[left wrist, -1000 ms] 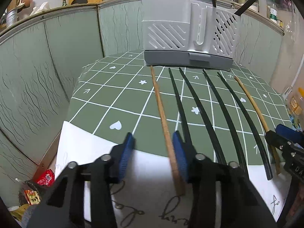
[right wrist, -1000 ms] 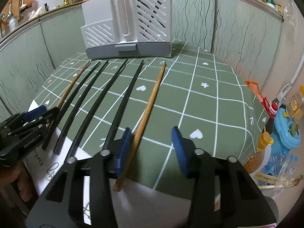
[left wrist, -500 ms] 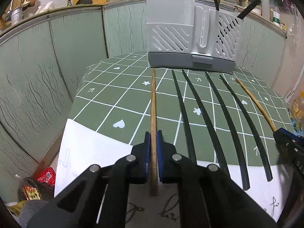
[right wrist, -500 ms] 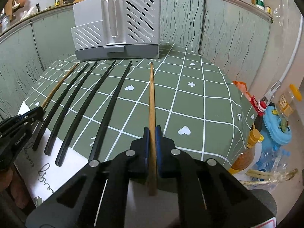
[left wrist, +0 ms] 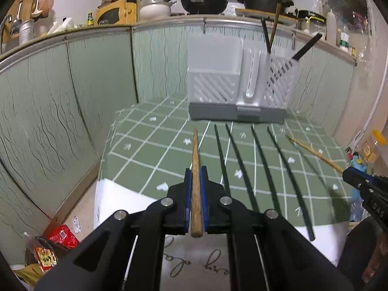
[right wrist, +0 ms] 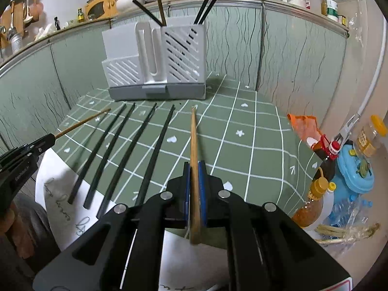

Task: Organize utensils
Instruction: 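Lift both held wooden chopsticks and carry them above the white holder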

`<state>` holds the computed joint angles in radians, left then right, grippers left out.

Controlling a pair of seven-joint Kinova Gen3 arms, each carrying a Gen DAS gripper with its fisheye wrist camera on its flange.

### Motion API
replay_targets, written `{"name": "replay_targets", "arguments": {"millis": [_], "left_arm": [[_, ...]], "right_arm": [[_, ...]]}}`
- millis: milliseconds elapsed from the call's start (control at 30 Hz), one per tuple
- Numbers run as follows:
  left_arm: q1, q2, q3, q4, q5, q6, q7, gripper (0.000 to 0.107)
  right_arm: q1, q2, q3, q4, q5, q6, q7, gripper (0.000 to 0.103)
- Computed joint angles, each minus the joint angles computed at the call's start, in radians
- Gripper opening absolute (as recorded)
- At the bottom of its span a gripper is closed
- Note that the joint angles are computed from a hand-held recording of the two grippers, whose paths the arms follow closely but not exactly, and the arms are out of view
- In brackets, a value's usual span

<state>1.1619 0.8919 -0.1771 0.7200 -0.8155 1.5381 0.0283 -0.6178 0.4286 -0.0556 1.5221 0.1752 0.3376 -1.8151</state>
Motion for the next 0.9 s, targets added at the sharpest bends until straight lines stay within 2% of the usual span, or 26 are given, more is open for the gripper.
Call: {"name": "replay_targets", "arguments": {"millis": [400,667,900], "left_arm": [[0.023,-0.031,-0.027,-0.038,-0.069,0.009,-0.049,0.008],[0.021,-0.066,-0.030,-0.018,-0.098,-0.017,-0.059,0.008],[0.016,-0.075,-0.031,-0.046,-0.120,-0.015,-0.099,0.008]], "right_arm": [[0.090,-0.044,-0.079,-0.033,-0.082,-0.025,0.093,0.007],[0.125,-0.045,-0.109,-0.094,-0.141,-0.021,0.169,0.006],[0.143,-0.047,-0.128,-0.132,-0.180,-0.015,0.219,0.006]]}}
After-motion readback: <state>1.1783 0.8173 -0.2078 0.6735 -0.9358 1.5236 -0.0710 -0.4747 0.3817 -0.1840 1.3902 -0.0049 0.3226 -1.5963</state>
